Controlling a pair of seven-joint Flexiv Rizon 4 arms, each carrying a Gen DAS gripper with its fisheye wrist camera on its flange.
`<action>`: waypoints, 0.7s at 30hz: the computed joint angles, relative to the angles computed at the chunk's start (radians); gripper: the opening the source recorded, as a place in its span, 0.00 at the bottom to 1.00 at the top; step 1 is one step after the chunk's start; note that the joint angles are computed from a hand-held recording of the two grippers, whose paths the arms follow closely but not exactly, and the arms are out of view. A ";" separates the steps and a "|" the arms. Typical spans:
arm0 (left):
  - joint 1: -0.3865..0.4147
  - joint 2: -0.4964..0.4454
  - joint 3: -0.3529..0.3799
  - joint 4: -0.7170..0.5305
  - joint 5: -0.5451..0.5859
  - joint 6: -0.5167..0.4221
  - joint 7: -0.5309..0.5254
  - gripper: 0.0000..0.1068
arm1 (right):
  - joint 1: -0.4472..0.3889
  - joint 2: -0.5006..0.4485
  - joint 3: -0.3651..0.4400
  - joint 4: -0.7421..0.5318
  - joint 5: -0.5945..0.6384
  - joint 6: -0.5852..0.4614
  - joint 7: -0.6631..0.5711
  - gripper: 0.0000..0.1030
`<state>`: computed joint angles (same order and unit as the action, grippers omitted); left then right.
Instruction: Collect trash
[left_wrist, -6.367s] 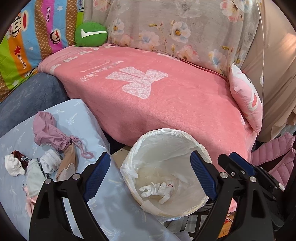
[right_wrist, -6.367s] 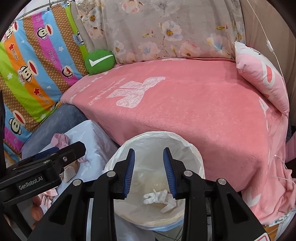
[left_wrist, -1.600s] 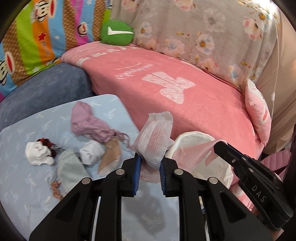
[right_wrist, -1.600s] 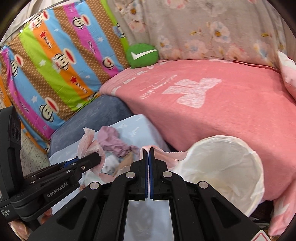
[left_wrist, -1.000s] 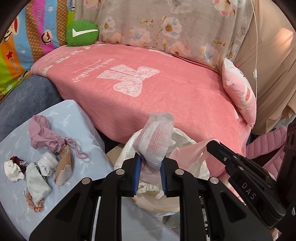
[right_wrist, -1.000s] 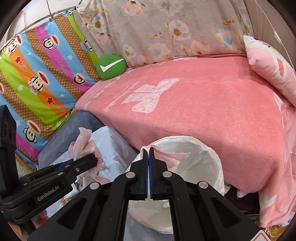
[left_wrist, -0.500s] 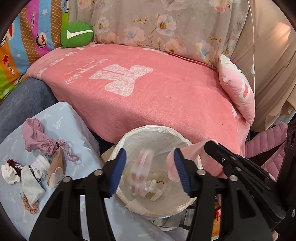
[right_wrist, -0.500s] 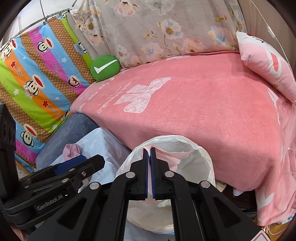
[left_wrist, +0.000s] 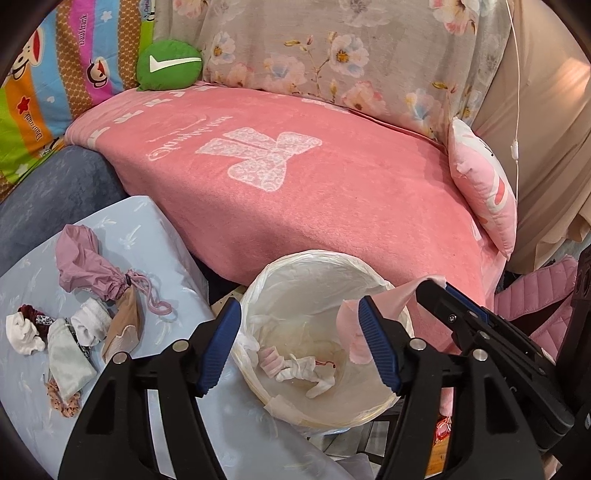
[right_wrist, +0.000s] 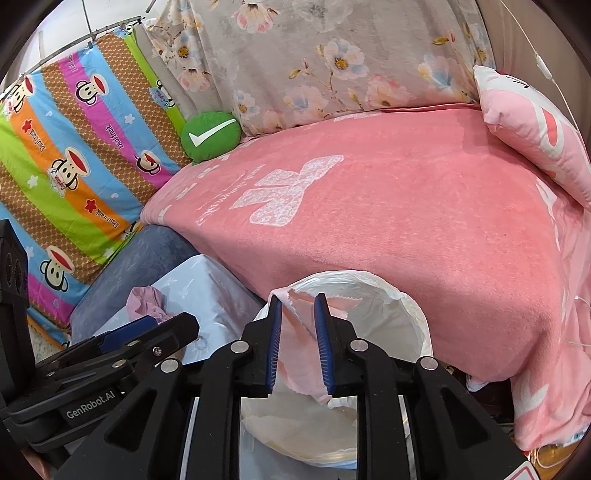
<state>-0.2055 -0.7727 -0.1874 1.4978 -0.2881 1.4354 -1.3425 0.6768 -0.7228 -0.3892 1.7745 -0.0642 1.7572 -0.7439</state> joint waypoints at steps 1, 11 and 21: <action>0.002 0.002 0.000 0.004 0.000 0.003 -0.001 0.59 | -0.001 -0.002 0.002 -0.004 -0.003 -0.010 0.000 0.23; 0.028 0.016 -0.008 0.055 -0.011 0.025 -0.013 0.59 | -0.092 -0.026 0.119 -0.019 -0.139 -0.196 0.028 0.28; 0.040 0.021 -0.004 0.099 -0.013 0.036 -0.037 0.65 | -0.169 -0.026 0.247 0.047 -0.230 -0.261 0.053 0.35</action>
<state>-0.1659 -0.7513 -0.1916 1.5969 -0.3011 1.4711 -1.3794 0.5075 -0.7484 -0.1426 1.8217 -0.2940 1.4963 -0.6905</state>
